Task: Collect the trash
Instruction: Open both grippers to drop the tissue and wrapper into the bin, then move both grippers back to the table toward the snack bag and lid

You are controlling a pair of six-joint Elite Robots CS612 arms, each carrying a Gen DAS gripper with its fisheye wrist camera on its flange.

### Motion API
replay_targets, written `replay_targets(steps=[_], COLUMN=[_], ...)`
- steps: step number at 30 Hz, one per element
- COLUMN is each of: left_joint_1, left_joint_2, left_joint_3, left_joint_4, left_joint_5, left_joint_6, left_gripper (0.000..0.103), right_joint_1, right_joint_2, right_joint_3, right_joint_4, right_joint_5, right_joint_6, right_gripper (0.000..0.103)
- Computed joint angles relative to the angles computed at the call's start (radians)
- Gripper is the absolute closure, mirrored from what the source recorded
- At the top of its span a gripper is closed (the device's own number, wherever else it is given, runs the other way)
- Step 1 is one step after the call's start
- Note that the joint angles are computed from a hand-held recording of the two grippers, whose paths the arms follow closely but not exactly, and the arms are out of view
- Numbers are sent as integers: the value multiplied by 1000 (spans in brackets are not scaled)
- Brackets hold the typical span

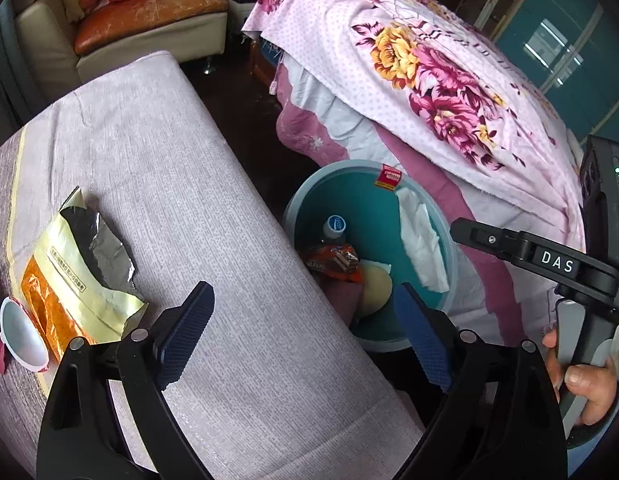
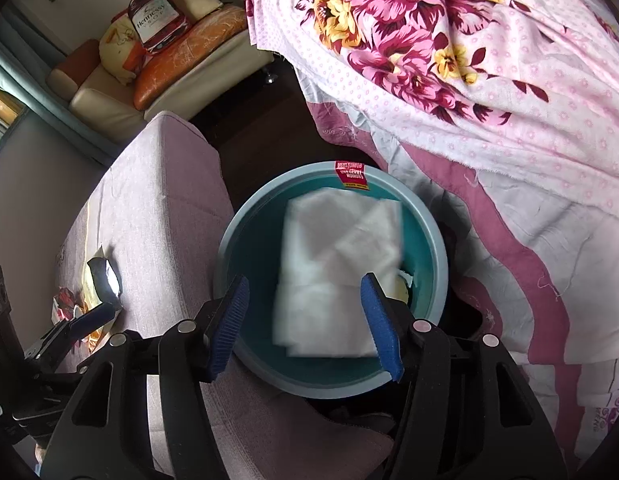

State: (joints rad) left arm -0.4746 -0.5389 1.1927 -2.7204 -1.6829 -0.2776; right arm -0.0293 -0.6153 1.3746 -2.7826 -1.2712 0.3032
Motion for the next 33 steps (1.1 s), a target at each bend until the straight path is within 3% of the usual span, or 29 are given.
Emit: replay_targets(steps=[4, 10, 21, 33], left_joint_1=[7, 15, 44, 96], left_joint_2=[-8, -25, -75, -112], left_joint_3=[18, 54, 153, 250], left_joint_4=[-7, -34, -117, -200], left_joint_5=[-8, -11, 7, 15], left_joint_6=[-15, -32, -90, -175], left_gripper=[11, 11, 11, 10], right_joint_1=[3, 11, 45, 111], right_joint_2=[-1, -11, -28, -23], right_joint_3=[-1, 3, -3, -64], right_joint_4=[12, 28, 42, 118], right_joint_5=[-2, -6, -9, -17], right_joint_6=[12, 11, -43, -124], right_gripper=[31, 27, 27, 27])
